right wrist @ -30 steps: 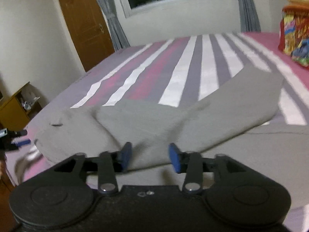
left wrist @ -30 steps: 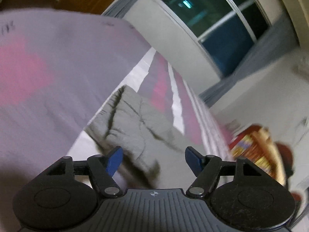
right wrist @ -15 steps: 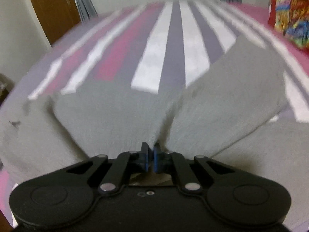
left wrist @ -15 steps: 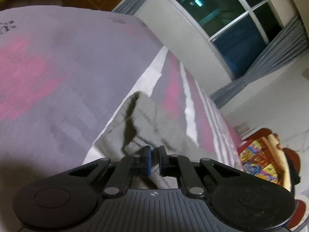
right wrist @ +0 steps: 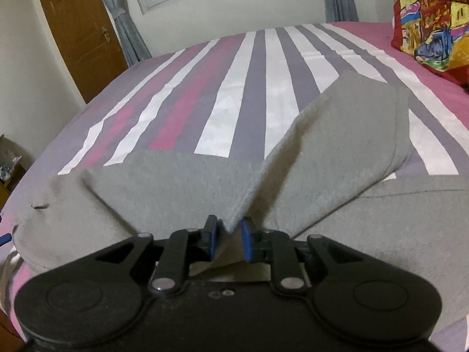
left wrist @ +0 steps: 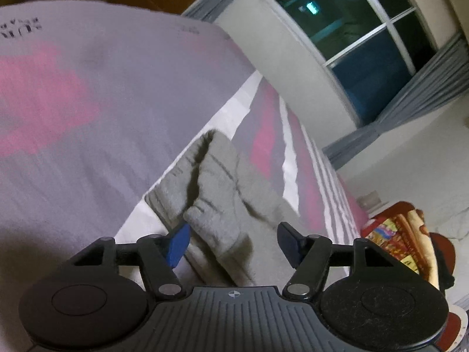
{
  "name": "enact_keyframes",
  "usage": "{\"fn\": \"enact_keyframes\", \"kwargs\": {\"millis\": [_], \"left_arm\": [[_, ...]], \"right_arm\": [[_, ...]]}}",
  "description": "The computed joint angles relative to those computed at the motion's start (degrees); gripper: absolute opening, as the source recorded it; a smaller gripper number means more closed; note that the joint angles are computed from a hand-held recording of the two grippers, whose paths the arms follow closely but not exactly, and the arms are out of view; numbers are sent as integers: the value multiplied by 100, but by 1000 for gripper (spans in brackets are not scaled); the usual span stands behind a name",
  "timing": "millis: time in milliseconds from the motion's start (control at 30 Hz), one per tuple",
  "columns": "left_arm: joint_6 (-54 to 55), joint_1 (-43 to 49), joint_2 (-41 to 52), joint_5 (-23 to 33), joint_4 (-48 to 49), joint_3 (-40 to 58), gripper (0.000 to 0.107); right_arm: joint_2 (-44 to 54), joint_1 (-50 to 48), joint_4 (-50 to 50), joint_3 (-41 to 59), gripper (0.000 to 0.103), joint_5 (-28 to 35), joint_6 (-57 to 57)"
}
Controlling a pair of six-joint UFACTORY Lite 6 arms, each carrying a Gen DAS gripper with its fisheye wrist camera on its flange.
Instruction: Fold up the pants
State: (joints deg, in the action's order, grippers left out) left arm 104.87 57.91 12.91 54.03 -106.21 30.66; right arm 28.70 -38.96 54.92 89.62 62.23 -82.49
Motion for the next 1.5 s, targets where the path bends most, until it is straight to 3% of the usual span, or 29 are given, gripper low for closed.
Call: {"fn": "enact_keyframes", "kwargs": {"millis": [100, 133, 167, 267, 333, 400, 567, 633, 700, 767, 900, 933, 1000, 1033, 1100, 1200, 1233, 1300, 1467, 1500], "left_arm": [[-91, -256, 375, -103, -130, 286, 55], [-119, -313, 517, -138, -173, 394, 50], [-197, -346, 604, -187, -201, 467, 36], [-178, -466, 479, -431, -220, 511, 25], [-33, -506, 270, -405, -277, 468, 19], [-82, -492, 51, -256, -304, 473, 19], [-224, -459, -250, -187, -213, 789, 19], [-337, -565, 71, -663, 170, 1064, 19], [-214, -751, 462, -1285, 375, 1184, 19], [20, -620, 658, -1065, 78, 1028, 19], [216, -702, 67, -1184, -229, 597, 21], [297, -780, -268, -1288, -383, 399, 30], [569, -822, -785, -1464, -644, 61, 46], [732, -923, -1058, -1677, -772, -76, 52], [786, -1186, -1167, -2223, -763, -8, 52], [132, -1552, -613, -2837, -378, 555, 52], [-36, -1619, -350, -2904, -257, 727, 57], [187, -1653, -16, -2824, -475, 824, 64], [744, -1794, 69, -2893, -924, 850, 64], [646, -1755, 113, -2858, -801, 909, 64]], "right_arm": [[37, 30, -48, 74, 21, 3, 132], [36, 44, -72, 70, 21, -17, 160], [41, 61, -115, 72, 22, -56, 193], [188, 168, -254, 155, 23, -219, 425], [370, 164, -279, 312, 6, -90, 531], [342, 93, -156, 284, 5, -7, 425], [-348, -742, 960, -423, 4, 839, -741], [-376, -1023, 1105, -688, 4, 1003, -1027], [-286, -1057, 1006, -958, 4, 763, -1306], [61, -800, 350, -970, 5, 156, -934], [90, -864, 464, -1141, 9, 93, -1094], [35, -835, 446, -1151, 10, 33, -1100], [-147, -899, 538, -1171, 30, 30, -1147], [-312, -1035, 790, -1264, 34, 161, -1384], [-453, -1100, 1079, -1202, 39, 343, -1685], [-418, -486, 845, -728, 39, -437, -1177], [-278, -195, 629, -462, 40, -772, -803], [2, 199, 404, -70, 41, -1102, -410], [681, 1038, -1066, 803, 54, -1808, 1041], [795, 1137, -1304, 896, 49, -1923, 1222]]}}
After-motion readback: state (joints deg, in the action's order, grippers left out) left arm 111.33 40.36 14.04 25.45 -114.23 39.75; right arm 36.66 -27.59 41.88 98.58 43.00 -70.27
